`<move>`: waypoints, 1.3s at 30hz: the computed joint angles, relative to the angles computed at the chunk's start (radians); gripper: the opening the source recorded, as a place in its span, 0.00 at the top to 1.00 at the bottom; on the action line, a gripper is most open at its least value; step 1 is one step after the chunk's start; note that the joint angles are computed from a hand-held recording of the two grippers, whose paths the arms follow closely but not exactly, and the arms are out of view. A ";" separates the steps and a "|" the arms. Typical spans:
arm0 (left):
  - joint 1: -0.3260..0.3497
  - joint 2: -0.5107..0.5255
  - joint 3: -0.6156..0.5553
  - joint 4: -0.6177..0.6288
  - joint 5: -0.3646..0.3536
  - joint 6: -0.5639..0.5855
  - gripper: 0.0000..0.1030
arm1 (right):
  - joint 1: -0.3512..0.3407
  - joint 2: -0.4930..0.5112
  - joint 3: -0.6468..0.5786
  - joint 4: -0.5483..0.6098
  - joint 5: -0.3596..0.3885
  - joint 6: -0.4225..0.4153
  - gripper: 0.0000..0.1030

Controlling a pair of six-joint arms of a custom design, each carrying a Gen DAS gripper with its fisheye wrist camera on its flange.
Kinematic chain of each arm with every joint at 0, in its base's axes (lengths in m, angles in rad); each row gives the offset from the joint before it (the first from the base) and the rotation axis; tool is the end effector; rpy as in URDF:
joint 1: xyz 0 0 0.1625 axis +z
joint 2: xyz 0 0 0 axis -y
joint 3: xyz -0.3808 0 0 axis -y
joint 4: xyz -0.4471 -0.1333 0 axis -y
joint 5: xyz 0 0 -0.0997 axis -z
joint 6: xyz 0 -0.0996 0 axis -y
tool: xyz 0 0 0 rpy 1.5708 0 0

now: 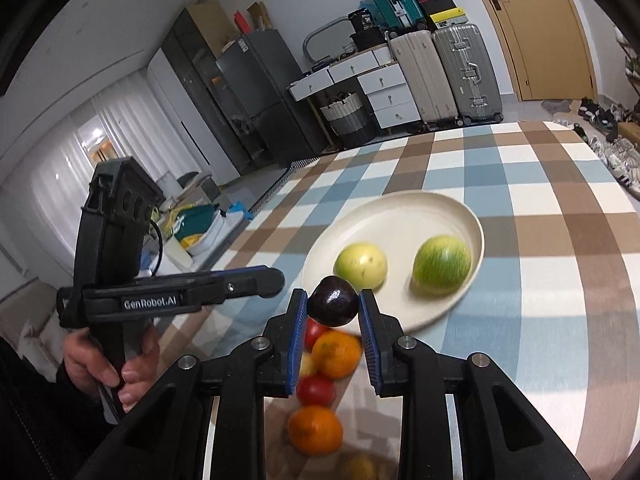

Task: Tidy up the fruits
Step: 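Carry both plums over the plate and release them beside the citruses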

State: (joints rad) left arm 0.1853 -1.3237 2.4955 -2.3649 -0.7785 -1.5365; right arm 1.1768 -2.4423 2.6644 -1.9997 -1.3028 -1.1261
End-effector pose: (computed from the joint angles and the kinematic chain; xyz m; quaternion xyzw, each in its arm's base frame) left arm -0.2904 -0.2622 0.0180 0.0039 0.9090 -0.3577 0.2137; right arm 0.0469 -0.3032 0.2356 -0.3657 0.9155 -0.1657 0.0258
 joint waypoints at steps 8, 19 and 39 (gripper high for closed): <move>0.149 0.059 -0.061 -0.217 0.024 0.249 0.77 | 0.092 0.284 -0.090 -0.220 -0.020 0.129 0.75; 0.329 0.199 -0.173 -0.418 -0.014 0.504 0.77 | 0.151 0.533 -0.178 -0.451 -0.063 0.181 0.75; 0.436 0.318 -0.226 -0.571 -0.094 0.625 0.77 | 0.156 0.719 -0.245 -0.519 -0.177 0.249 0.74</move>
State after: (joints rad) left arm 0.6209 -1.0060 2.2699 -2.9355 -0.8727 -0.9120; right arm 1.3330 -1.7231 2.4190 -2.5189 -1.4799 -0.8776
